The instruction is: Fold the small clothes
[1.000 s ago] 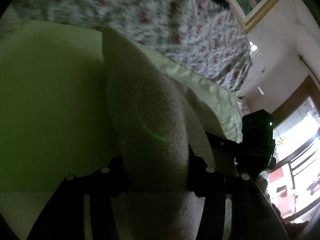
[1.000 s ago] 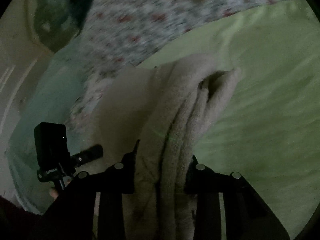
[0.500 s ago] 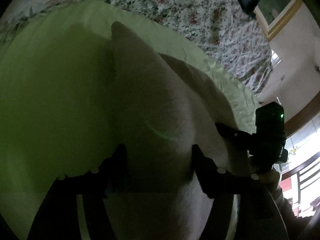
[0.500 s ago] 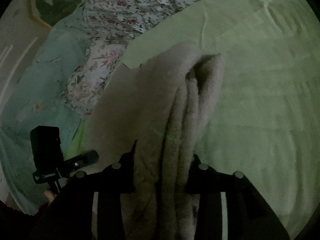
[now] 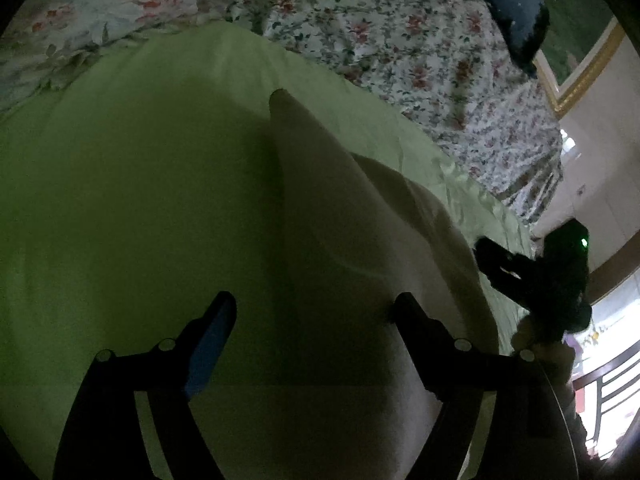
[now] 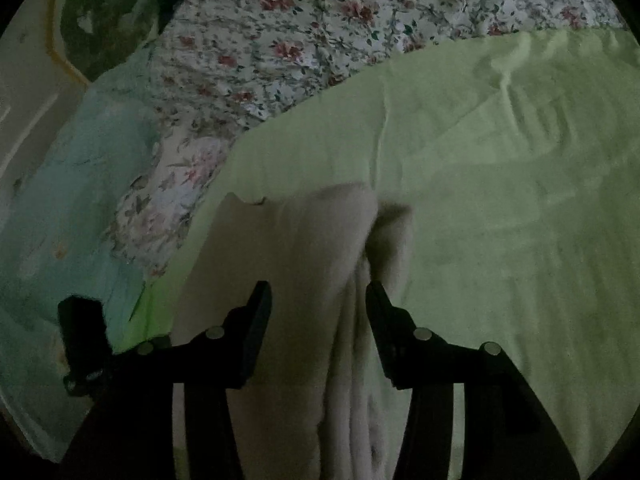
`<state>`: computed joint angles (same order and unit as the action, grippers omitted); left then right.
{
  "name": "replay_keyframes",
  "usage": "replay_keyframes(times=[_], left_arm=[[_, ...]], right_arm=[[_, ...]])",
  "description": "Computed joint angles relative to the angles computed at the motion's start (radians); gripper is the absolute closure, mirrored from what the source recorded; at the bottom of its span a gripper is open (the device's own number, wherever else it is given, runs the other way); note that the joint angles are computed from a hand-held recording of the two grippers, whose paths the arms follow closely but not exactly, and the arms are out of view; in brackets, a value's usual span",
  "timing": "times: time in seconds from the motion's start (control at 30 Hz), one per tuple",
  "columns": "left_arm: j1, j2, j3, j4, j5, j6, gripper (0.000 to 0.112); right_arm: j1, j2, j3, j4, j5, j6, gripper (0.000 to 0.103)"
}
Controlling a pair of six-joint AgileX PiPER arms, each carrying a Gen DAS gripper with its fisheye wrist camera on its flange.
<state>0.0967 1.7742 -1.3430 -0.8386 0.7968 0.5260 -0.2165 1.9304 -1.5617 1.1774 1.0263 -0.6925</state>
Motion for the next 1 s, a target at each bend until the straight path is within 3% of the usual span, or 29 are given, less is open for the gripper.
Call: replay_keyframes(times=[0.07, 0.13, 0.2, 0.27, 0.37, 0.53, 0.77, 0.87, 1.0], left_arm=[[-0.011, 0.004, -0.005, 0.019, -0.013, -0.023, 0.03], [-0.025, 0.009, -0.014, 0.048, -0.021, -0.047, 0.031], [-0.038, 0.001, -0.013, 0.073, -0.033, -0.053, 0.031], [-0.053, -0.01, -0.004, 0.101, -0.051, -0.054, 0.031], [-0.076, 0.011, -0.022, 0.147, -0.039, -0.076, 0.031], [-0.094, 0.025, -0.031, 0.163, -0.044, -0.098, 0.03], [-0.082, -0.088, 0.049, 0.203, -0.052, -0.101, 0.032], [-0.072, -0.165, 0.109, 0.157, -0.049, -0.052, 0.032], [-0.061, -0.26, 0.195, -0.01, -0.007, 0.114, 0.032]], right_arm=[[0.024, 0.068, -0.093, -0.018, 0.014, 0.074, 0.059], [0.047, 0.123, -0.177, -0.046, 0.032, 0.135, 0.087], [0.06, 0.096, -0.161, -0.043, -0.002, 0.112, 0.09], [0.039, 0.022, -0.059, 0.055, -0.032, -0.012, 0.091], [0.033, -0.032, 0.031, 0.003, -0.107, -0.016, 0.091], [0.021, 0.064, -0.02, -0.052, -0.07, 0.092, 0.077], [-0.03, -0.117, 0.124, 0.013, -0.088, 0.019, 0.076], [-0.061, -0.22, 0.223, 0.047, -0.069, -0.026, 0.076], [-0.068, -0.37, 0.383, 0.076, -0.058, -0.09, 0.076]])
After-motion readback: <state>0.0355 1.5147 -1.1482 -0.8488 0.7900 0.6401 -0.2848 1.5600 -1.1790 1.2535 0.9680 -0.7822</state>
